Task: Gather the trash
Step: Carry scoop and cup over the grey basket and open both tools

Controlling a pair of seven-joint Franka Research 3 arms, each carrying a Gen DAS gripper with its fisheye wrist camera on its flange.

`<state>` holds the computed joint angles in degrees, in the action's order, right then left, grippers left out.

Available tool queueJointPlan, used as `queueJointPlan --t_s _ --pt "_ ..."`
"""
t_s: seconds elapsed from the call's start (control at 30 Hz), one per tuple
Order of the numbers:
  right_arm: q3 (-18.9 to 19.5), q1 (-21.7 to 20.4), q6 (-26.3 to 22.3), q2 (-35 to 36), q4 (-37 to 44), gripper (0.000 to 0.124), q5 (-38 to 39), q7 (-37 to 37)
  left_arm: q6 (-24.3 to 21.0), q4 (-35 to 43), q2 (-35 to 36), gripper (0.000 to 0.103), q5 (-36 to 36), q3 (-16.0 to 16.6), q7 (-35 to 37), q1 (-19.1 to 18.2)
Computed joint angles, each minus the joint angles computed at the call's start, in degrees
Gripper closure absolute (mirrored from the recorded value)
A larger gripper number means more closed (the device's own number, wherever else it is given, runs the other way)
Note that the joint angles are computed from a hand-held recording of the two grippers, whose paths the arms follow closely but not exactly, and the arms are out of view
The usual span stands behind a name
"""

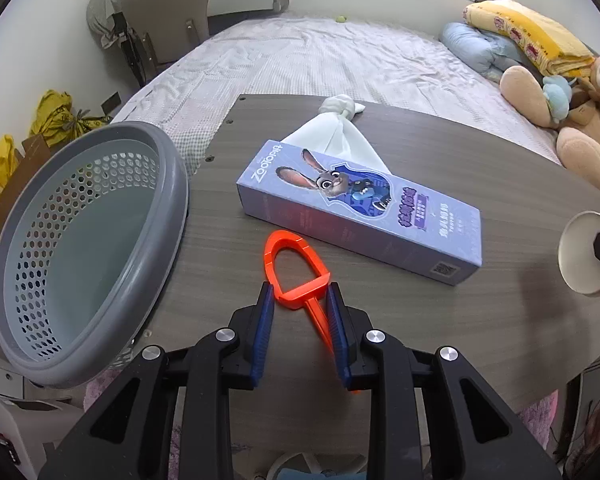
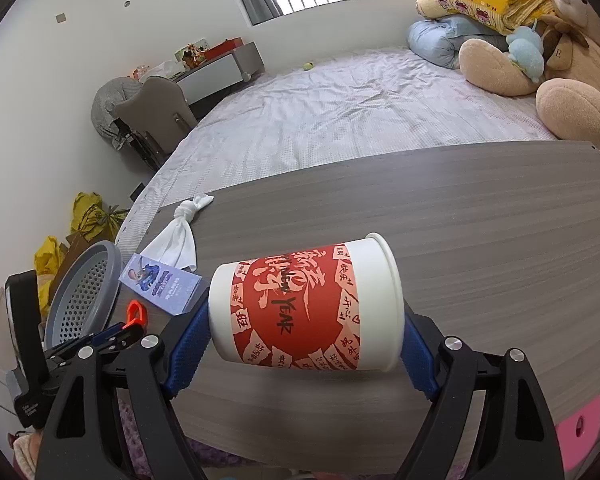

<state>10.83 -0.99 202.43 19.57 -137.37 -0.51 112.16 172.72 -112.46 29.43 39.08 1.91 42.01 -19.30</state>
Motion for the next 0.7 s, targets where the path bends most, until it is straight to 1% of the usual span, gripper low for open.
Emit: queueJointPlan --t_s 0.23,0.3,0.43,0.53,0.57,0.6,0.67,0.7 --pt "-1.6 3.4 -0.5 -1.2 -0.2 0.044 2.8 -2.4 3.4 -4.6 -4.2 0.077 5.2 4.1 -4.5 -3.2" --pt "-1.7 4.3 -0.7 -1.6 -0.2 0.044 3.4 -3.2 4.7 -5.7 -5.4 0.077 8.0 6.5 -7.4 -4.9" --pt "-1.4 5.1 -1.5 -2.0 0.6 0.044 3.8 -4.2 7.3 -6.5 -7.0 0.077 13.3 10.2 -12.9 -6.9" --pt "-1.8 7.3 -2.7 -1.8 2.2 0.044 5.2 -6.1 9.2 -6.5 -7.9 0.077 17.9 13.6 -17.5 -8.4" --pt "-1.6 7.8 -3.1 -1.6 3.0 0.044 5.4 -6.7 9.7 -6.4 -8.2 0.077 19.7 15.1 -19.4 -9.2" --pt "-1.4 8.0 -3.4 -1.4 3.7 0.044 5.6 -7.1 9.9 -6.1 -8.3 0.077 21.1 15.9 -21.0 -9.5" --pt "0.0 7.6 -4.8 -0.4 5.9 0.044 5.0 -7.9 10.7 -5.9 -8.8 0.077 25.2 18.6 -25.1 -10.3" --pt "0.7 7.6 -5.8 0.4 7.6 0.044 4.7 -8.4 10.8 -5.8 -9.0 0.077 26.9 19.4 -26.8 -10.4"
